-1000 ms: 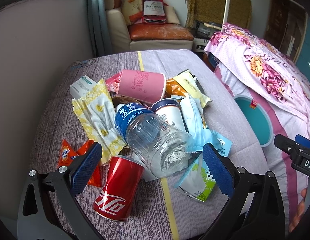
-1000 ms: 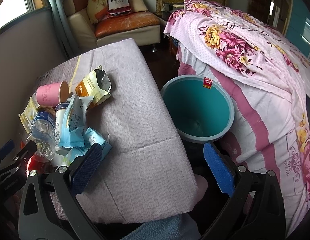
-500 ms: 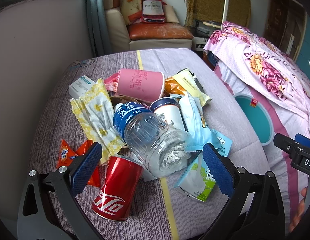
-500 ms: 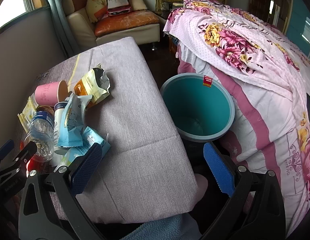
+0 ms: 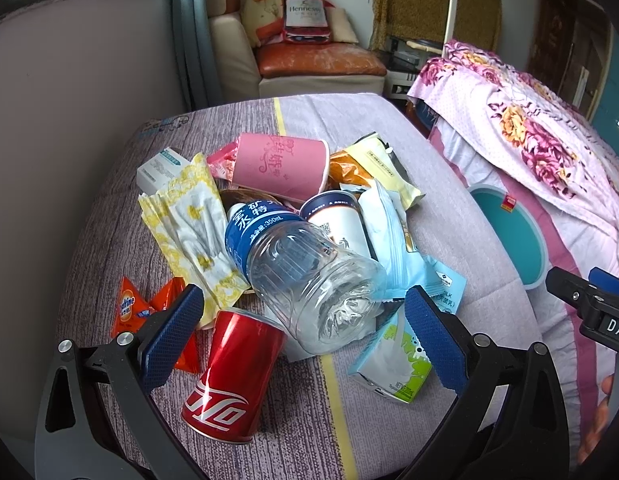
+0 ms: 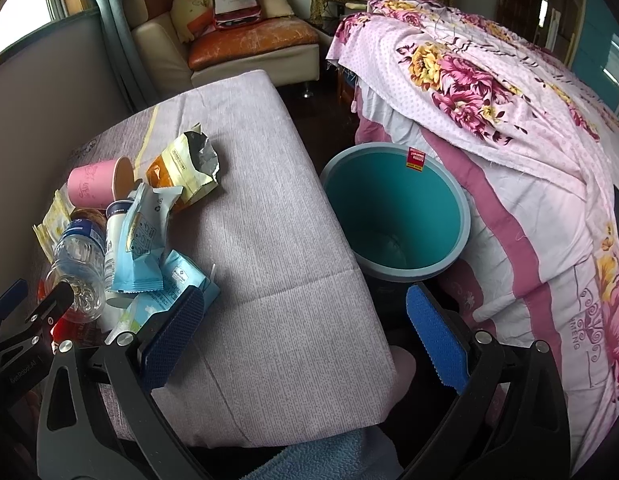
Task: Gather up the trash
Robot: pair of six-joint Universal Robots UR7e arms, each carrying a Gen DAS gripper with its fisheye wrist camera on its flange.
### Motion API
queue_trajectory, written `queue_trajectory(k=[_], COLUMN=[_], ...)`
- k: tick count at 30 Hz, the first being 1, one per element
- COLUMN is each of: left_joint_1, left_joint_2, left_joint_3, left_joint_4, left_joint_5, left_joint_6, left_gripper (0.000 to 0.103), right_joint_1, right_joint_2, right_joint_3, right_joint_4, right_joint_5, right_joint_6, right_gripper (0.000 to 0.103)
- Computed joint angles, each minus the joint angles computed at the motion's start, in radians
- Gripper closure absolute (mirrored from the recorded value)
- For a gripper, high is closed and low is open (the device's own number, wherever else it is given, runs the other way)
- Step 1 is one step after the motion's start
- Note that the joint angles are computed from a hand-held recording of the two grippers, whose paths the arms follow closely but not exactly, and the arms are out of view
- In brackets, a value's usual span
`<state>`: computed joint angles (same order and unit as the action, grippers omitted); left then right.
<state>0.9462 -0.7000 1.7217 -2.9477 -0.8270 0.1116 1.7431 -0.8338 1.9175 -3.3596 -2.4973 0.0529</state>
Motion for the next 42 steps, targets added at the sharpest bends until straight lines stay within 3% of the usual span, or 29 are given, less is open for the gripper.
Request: queue_trajectory(k=[33, 42], left_joint_1=[0.016, 0.053], left_joint_2=[-0.007, -0.061], left_joint_3=[0.009, -0.01], left_joint_4=[0.018, 0.135], left_joint_5=[-0.009, -0.072], left_joint_6=[-0.013, -0.04], left_gripper=[0.003, 0.003], right_joint_1=[-0.007, 0.004], right_joint_2=[0.002, -0.01], right_joint_3=[-0.017, -0.038], right_joint_4=[0.077, 0.18], right_joint_5=[0.002, 0.033], right_joint_6=[0.036, 0.081], right_gripper=[0.006, 0.006])
